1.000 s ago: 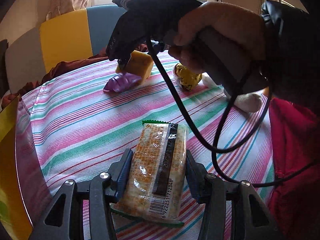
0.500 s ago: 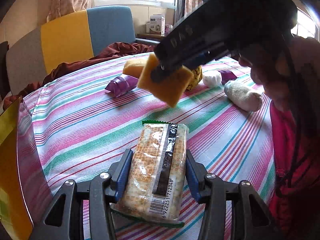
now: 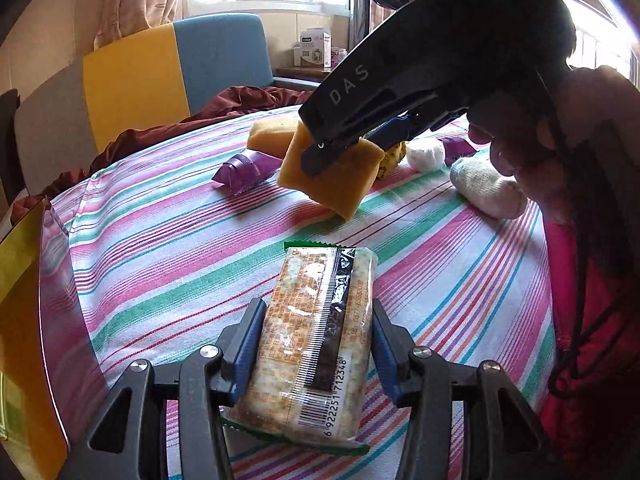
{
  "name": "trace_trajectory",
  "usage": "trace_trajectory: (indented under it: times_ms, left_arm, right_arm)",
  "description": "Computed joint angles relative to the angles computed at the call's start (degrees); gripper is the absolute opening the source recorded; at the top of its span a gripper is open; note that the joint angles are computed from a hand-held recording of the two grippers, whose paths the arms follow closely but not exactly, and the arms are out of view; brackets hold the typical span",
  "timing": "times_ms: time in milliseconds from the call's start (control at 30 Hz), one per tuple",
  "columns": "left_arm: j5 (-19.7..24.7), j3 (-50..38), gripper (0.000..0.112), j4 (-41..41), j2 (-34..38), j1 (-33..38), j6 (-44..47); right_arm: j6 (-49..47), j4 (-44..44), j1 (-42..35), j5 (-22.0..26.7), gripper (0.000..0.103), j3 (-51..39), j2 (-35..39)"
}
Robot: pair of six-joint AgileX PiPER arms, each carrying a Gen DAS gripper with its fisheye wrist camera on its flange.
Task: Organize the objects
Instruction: 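Lift the granola bar and sponge and carry both toward the gold tray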
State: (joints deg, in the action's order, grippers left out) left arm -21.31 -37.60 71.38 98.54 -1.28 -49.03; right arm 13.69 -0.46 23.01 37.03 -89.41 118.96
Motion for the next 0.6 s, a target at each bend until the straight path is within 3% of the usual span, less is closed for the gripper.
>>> trace_trajectory:
  times_ms: [167,300,467,600]
  left_arm:
    - [-0.12,-0.28,0.051,0.33,0.23,0.01,-0.48]
    - [-0.44,-0.51,0.051,0.87,0.43,0.17,-1.16]
    - [-0.97,0.02,0.051,0.83,0.21,0.71,-0.77]
    - [-1.05,0.10,0.050,0.49,0.27,0.80,-0.27]
  right_arm:
    - [0.18,0.34,-0.24,0.87,0.063,-0.97,0.81]
    - [0.31,0.27,-0.34,1.04,0.064,-1.18,1.03]
    - [0.71,-0.19,-0.56,1.34,0.065,-1.55,1.33]
    - [1.27,-2.50,0.28,1.58,0.057,-1.87,1.75]
